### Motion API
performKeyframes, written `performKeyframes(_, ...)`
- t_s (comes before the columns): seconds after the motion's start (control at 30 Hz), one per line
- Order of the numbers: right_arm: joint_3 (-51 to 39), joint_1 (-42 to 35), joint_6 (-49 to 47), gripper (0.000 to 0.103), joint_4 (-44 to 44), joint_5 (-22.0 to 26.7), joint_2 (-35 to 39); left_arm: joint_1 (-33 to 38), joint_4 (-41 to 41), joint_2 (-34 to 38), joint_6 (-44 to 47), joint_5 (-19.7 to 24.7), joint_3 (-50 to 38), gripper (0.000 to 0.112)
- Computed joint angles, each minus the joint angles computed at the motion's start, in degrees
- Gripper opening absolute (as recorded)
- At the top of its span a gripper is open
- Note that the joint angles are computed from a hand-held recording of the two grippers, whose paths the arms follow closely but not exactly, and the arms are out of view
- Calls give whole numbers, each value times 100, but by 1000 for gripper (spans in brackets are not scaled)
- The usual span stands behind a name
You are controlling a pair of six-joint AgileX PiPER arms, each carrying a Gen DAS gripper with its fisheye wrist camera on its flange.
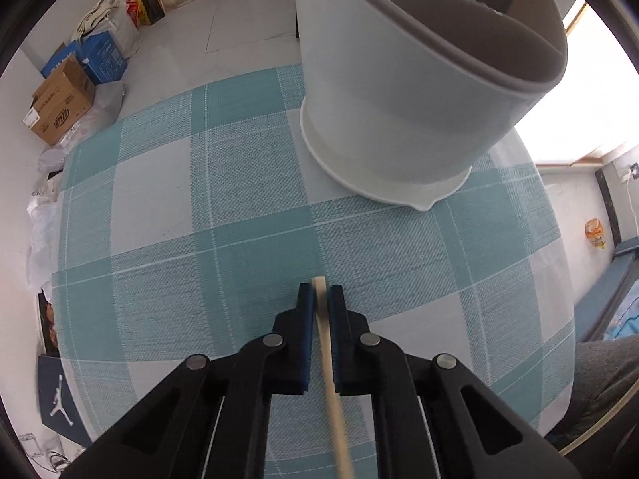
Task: Organize utensils
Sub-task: 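Grasp the last chopstick with the left gripper while the right gripper holds its chopstick, then raise both held chopsticks up over the white holder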
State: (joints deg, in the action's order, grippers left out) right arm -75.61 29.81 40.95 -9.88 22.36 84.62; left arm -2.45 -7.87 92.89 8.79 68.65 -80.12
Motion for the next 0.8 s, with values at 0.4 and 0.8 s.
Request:
performKeyframes(0.4,190,56,857,5,-811,-232,-132,852,-1067,-1520,659,-941,852,2)
performKeyframes(0.8,119,476,2037,5,-2125,-178,-219,1032,-1777,-1977,779,-986,482,2)
